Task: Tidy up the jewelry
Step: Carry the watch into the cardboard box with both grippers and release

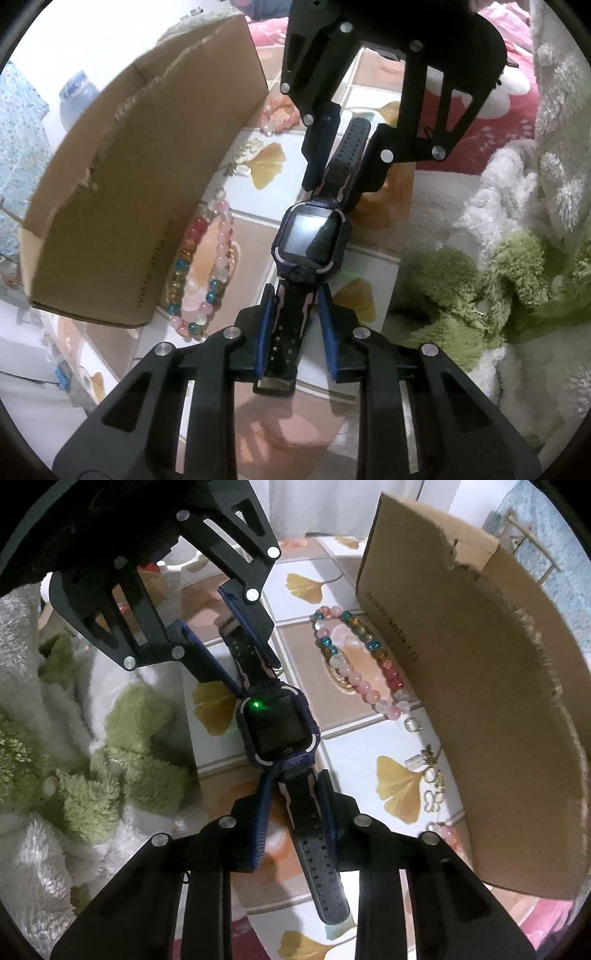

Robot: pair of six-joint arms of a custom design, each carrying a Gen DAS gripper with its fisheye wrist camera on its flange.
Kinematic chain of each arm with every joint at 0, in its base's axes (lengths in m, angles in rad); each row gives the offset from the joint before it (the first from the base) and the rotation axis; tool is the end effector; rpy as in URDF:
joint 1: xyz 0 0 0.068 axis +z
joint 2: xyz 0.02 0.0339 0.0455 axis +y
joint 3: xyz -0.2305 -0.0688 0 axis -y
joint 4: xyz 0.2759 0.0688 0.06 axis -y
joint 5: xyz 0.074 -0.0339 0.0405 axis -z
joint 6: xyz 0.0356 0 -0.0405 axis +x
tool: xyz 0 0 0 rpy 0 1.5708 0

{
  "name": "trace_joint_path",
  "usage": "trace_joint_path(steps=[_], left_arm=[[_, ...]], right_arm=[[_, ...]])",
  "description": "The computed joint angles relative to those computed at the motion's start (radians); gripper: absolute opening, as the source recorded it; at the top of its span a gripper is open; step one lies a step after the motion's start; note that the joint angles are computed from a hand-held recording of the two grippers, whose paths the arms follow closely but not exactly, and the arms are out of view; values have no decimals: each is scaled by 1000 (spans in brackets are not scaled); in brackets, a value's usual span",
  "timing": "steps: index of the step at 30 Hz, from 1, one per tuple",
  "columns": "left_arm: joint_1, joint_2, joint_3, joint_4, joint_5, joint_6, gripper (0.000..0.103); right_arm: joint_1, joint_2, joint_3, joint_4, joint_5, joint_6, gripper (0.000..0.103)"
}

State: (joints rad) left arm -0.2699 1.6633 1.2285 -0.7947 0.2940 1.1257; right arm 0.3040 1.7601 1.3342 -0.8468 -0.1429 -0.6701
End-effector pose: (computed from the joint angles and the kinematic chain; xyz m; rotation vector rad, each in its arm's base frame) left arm 0.3374 -0.1041 0.1794 1.7920 2.0295 -0.1711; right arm 0.3529 0.1160 0.1761 -1.3468 2.4783 0.1214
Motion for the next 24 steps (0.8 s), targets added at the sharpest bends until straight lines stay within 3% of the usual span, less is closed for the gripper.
trace_joint_path(steps=[7,14,19,24], left_arm=[[-34,-167,-14,21,-40,20,23],[-66,-257,100,80,-67,57,23],[-62,-136,287,130,-82,83,23],[-54,110,504,159,-136,83,23]], right_arm=[[17,-253,-100,19,92,9,24],[0,-390,56,-43,196,-36,24],[-37,-283,241,-45,199,-114,24],[-124,40,563,-109,103,-186,24]])
